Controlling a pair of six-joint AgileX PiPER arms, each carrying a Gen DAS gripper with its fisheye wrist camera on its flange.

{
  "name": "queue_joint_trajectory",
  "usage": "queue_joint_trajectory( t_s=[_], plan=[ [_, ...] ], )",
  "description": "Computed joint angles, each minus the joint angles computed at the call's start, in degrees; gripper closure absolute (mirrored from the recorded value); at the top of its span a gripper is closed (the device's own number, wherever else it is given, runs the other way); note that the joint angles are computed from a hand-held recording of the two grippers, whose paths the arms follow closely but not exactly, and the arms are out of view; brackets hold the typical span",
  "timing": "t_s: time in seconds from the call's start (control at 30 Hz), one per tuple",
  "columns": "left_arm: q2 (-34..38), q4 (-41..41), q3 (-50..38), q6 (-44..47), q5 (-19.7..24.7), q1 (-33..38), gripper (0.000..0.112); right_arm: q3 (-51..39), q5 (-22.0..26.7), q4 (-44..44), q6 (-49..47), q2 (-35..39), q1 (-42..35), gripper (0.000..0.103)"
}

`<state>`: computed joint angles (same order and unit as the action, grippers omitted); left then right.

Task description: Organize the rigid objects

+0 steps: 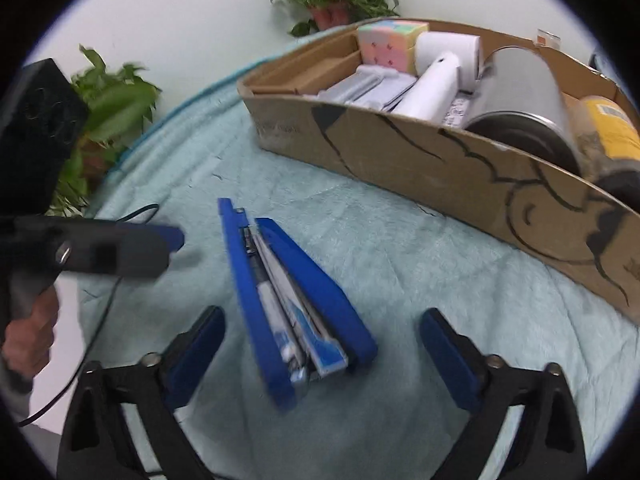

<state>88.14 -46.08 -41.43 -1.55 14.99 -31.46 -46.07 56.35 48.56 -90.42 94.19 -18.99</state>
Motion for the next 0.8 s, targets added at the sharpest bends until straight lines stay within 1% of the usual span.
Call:
queue_joint_trajectory(
  t_s=[0.03,0.07,0.1,0.13,0.2,0.3,0.33,0.43,0.5,0.57,0.6,0.67,0.8],
  plan=[
    [-0.1,-0.7,0.5,0.6,0.1,0.1,0.026,0.3,-1.6,-0.6,0.3,0.1,1.6,0.014],
    [0.3,-2.6,0.6,2.4,-0.1,0.1,0.026,2.0,-4.0,0.5,-1.5,-1.1,2.2,0.018],
    [1.0,-5.3,0.5,5.1,-0.3,0.1,0.026,3.3,-5.7,1.1,-2.9,-2.1,2.6,0.024],
    [2.1,-8.3,0.3,7.8,-0.6,-0.1,0.026,5.2,-7.9,2.1,-4.8,-3.5,2.8,0.028],
    [3.8,-11.7,-0.6,11.6,-0.1,0.1,0.026,6.9,-8.0,3.3,-6.5,-4.7,1.7,0.041],
    [5.6,-17.0,-2.0,16.9,1.0,0.1,0.026,9.8,-10.1,4.9,-7.8,-7.1,1.0,0.042],
    [6.5,-17.8,-2.8,17.4,1.2,-0.3,0.026,10.9,-10.9,5.8,-8.7,-8.0,0.6,0.042],
    [7.8,-16.4,-4.9,16.6,1.5,-1.0,0.026,12.9,-12.7,7.4,-9.9,-9.6,-1.1,0.042],
    [8.6,-15.6,-6.1,15.9,1.8,-1.3,0.026,14.4,-15.3,8.6,-11.0,-11.4,-1.7,0.042],
    [9.1,-15.7,-6.7,15.9,1.8,-1.4,0.026,15.7,-19.4,10.2,-12.8,-13.1,-2.0,0.042],
    [9.3,-15.4,-7.1,15.5,1.7,-1.6,0.026,15.7,-20.3,10.2,-12.8,-13.3,-2.6,0.042],
    [9.6,-15.6,-7.5,15.8,1.6,-1.8,0.026,15.4,-24.4,10.8,-11.7,-13.1,-2.6,0.042],
    [10.1,-16.6,-8.1,16.5,1.1,-2.1,0.026,17.0,-37.3,15.0,-12.3,-14.5,0.4,0.042]
  ],
)
